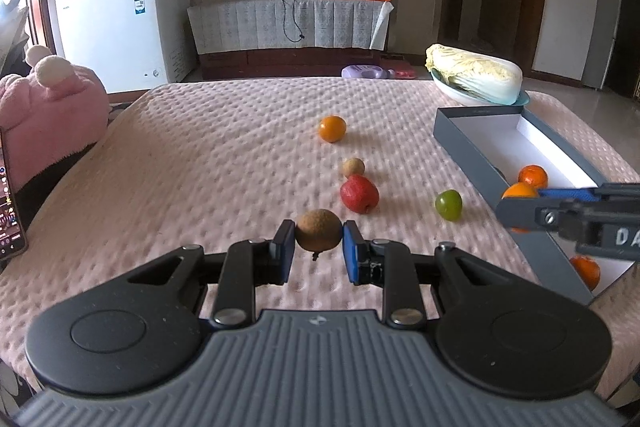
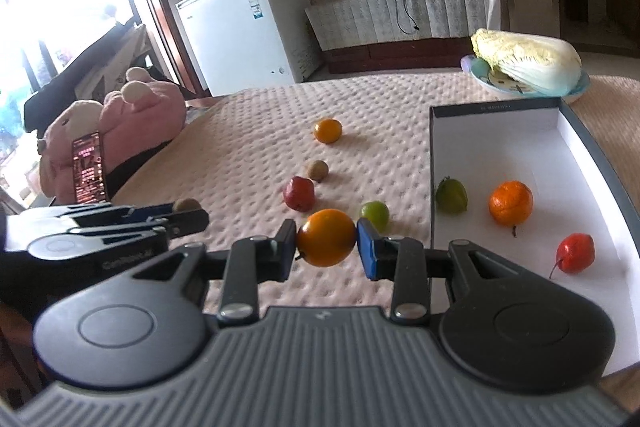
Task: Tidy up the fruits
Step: 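Carry the brown fruit in left tool and orange in right tool over the box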
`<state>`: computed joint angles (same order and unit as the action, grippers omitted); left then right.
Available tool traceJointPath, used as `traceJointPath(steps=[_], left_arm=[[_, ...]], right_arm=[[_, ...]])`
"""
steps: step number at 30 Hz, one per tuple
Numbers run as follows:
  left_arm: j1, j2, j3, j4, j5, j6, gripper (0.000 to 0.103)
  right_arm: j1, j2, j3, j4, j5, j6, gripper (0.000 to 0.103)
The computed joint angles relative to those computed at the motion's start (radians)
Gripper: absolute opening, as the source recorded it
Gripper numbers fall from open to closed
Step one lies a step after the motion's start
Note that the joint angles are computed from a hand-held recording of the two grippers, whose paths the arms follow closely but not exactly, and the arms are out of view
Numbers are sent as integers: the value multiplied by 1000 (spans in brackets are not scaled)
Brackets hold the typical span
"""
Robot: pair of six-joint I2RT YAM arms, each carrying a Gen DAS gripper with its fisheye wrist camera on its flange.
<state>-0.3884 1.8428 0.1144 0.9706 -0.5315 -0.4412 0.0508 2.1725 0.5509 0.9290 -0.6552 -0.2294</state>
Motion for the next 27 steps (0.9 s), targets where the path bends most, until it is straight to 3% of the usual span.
traceJointPath(steps=[14,27], left_arm=[[-41,27,51,-18,-24,-1,30],[-152,9,129,-89,-64,-8,30]], right_arm=[[-80,-31,-3,-11,-69,15,36],[-198,-20,64,-28,-54,73,36]])
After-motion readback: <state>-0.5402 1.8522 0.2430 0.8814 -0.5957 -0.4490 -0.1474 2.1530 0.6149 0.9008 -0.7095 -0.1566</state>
